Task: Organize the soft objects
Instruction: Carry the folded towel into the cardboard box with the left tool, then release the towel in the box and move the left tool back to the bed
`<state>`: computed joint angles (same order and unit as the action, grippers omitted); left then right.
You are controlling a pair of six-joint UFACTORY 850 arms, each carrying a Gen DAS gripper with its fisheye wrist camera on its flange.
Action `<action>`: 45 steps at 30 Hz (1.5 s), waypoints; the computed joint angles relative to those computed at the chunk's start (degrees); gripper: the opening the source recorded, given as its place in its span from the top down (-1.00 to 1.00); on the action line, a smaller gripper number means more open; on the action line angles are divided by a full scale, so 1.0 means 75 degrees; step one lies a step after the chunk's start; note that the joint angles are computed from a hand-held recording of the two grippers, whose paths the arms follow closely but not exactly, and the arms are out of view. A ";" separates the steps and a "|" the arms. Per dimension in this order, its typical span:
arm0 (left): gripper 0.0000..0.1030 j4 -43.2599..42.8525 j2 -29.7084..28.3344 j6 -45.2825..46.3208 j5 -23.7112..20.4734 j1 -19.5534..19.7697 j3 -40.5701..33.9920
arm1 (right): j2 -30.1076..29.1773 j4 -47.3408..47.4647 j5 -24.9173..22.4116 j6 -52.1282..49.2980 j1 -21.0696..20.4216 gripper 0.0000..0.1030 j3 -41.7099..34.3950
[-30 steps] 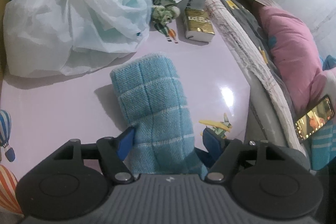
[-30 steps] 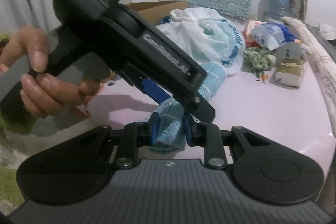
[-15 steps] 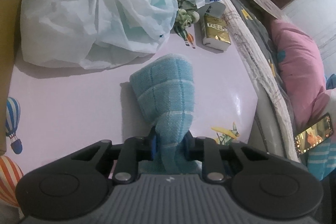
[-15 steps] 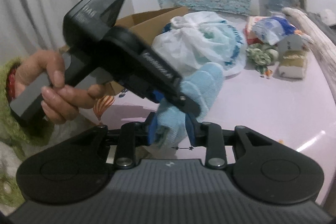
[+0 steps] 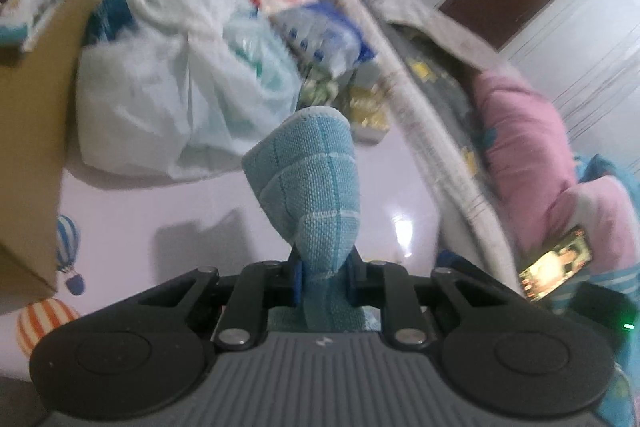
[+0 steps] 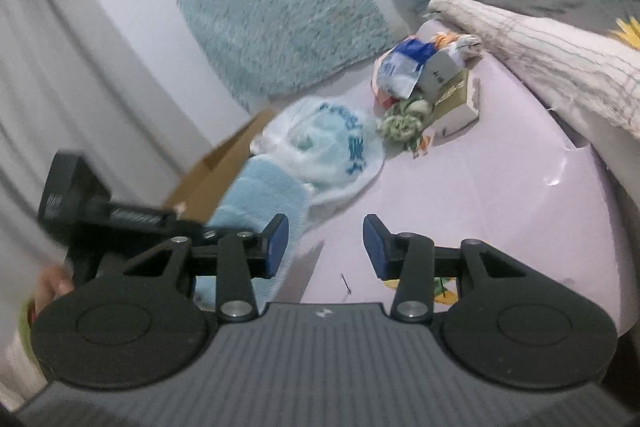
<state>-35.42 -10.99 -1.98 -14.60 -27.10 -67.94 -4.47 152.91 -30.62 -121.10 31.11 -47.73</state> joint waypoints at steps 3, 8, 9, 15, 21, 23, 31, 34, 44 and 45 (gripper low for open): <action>0.62 0.1448 0.0572 -0.1439 0.0319 -0.0045 0.0234 | -0.0100 0.0081 -0.0370 0.0329 -0.0058 0.20 -0.0030; 0.62 0.5446 0.1675 -0.5179 0.0723 0.0281 0.0696 | -0.0373 0.0136 -0.0824 0.0686 -0.0023 0.19 -0.0237; 0.62 0.6245 0.1821 -0.5883 0.0647 0.0391 0.0699 | -0.0450 0.0110 -0.0903 0.0764 -0.0001 0.19 -0.0305; 0.61 1.0217 0.2044 -0.9392 -0.0779 0.0959 0.0390 | -0.0970 -0.0295 -0.0954 0.1324 0.0138 0.18 -0.0825; 0.61 0.9890 0.0890 -0.8259 -0.2504 0.1644 -0.0548 | -0.1173 -0.0448 -0.0834 0.1554 0.0189 0.17 -0.1049; 0.61 0.9615 0.0440 -0.7499 -0.2980 0.1856 -0.0876 | -0.1208 -0.0415 -0.0797 0.1584 0.0178 0.15 -0.1081; 0.61 0.9338 -0.1341 -0.5626 -0.4578 0.2002 -0.2094 | -0.1272 -0.0362 -0.0681 0.1752 0.0102 0.09 -0.1136; 0.61 0.9141 -0.1815 -0.5207 -0.4811 0.2063 -0.2468 | -0.1299 -0.0345 -0.0670 0.1798 0.0081 0.08 -0.1147; 0.50 0.8993 -0.2435 -0.4762 -0.5344 0.2041 -0.3092 | -0.1306 -0.0357 -0.0801 0.2063 -0.0018 0.04 -0.1032; 0.43 0.8912 -0.2422 -0.4737 -0.5346 0.2048 -0.3104 | -0.1304 -0.0357 -0.0812 0.2068 -0.0028 0.04 -0.1021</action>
